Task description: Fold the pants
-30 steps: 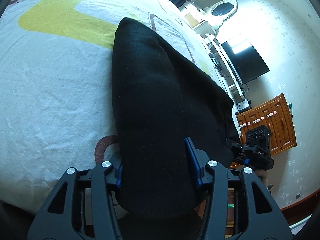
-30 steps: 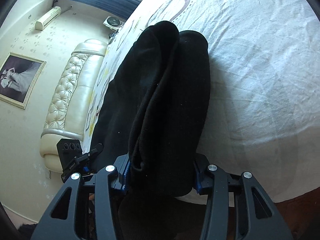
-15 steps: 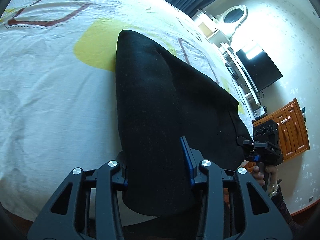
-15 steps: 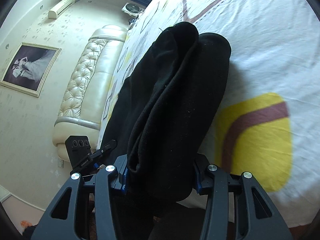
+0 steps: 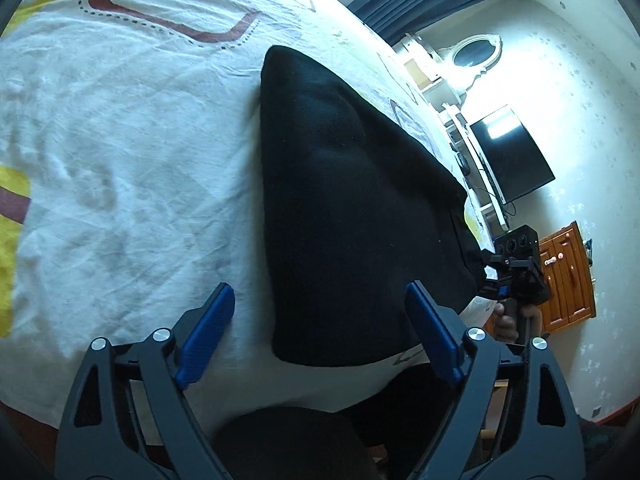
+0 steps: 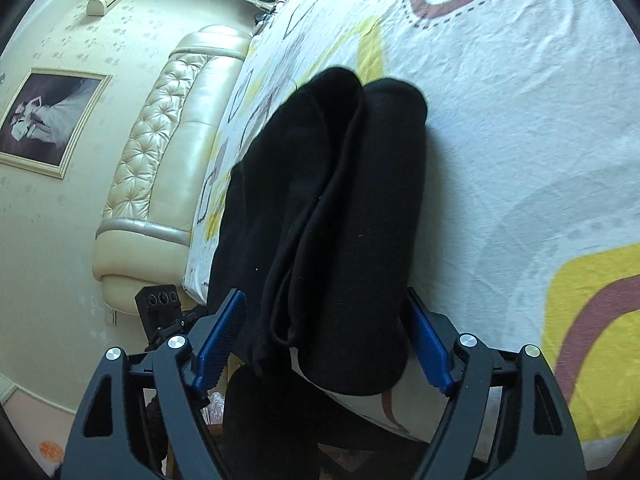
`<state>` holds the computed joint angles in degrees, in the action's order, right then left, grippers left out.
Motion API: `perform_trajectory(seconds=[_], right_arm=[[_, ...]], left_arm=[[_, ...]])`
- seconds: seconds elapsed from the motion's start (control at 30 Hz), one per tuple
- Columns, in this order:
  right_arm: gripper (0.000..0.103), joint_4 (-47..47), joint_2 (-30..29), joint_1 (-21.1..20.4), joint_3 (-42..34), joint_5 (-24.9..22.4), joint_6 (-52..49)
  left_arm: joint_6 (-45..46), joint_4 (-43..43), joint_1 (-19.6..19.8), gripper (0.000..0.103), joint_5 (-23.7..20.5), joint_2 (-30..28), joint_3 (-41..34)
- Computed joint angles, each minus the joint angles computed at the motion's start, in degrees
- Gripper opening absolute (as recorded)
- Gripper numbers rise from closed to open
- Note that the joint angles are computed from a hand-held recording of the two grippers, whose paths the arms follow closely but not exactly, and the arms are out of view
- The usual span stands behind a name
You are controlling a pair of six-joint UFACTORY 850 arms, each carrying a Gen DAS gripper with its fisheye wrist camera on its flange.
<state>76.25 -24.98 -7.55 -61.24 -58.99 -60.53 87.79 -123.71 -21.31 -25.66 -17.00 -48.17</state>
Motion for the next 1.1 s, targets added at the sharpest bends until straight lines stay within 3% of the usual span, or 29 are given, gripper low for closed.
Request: perform_trajectory(seconds=[0.1, 0.23, 0.53, 0.6, 0.63, 0.67, 0.7, 0.73, 0.83, 1.1], right_arm=[[0.082, 1.7, -1.1, -1.2, -1.9, 1.2, 1.2], [0.082, 3.0, -5.8, -0.2, -7.1, 1.9, 4.3], [0.086, 3.7, -11.7, 2.4, -14.7, -1.0, 5.1], [0.081, 3.4, -11.4, 3.0, -14.7, 0.3, 3.6], [0.071, 3.3, -11.0, 3.2, -14.4, 1.3, 3.0], [0.058, 3.2, -10.8, 3.5, -14.2, 1.9, 2.7], [0.058, 4.0, -10.7, 3.6, -14.0, 2.1, 2.2], [0.057, 4.8, -10.5, 3.6, -13.7, 2.3, 1.6], [0.056, 6.4, -10.2, 4.2, -13.8, 4.4, -0.3], [0.055, 8.7, -14.3, 5.3, -20.8, 6.1, -0.6]], left_arm=[[3.9, -1.7, 0.6, 0.088, 2.5, -0.8, -1.3], [3.0, -2.5, 2.2, 0.088, 1.8, -5.0, -6.4], [-10.1, 7.0, 5.7, 0.093, -2.6, -15.0, -18.9], [-11.2, 7.2, 6.0, 0.093, -3.2, -15.9, -20.3], [-9.7, 5.6, 5.9, 0.091, -3.0, -16.1, -20.6], [-7.7, 4.5, 5.6, 0.087, -2.0, -16.3, -21.0], [-7.7, 5.7, 5.1, 0.064, 0.0, -16.4, -21.7], [-10.1, 9.4, 4.5, 0.055, 2.8, -17.1, -23.1], [-9.5, 11.4, 3.8, 0.049, 5.4, -17.9, -24.8], [-13.6, 16.9, 4.8, 0.046, 8.4, -20.4, -30.5]])
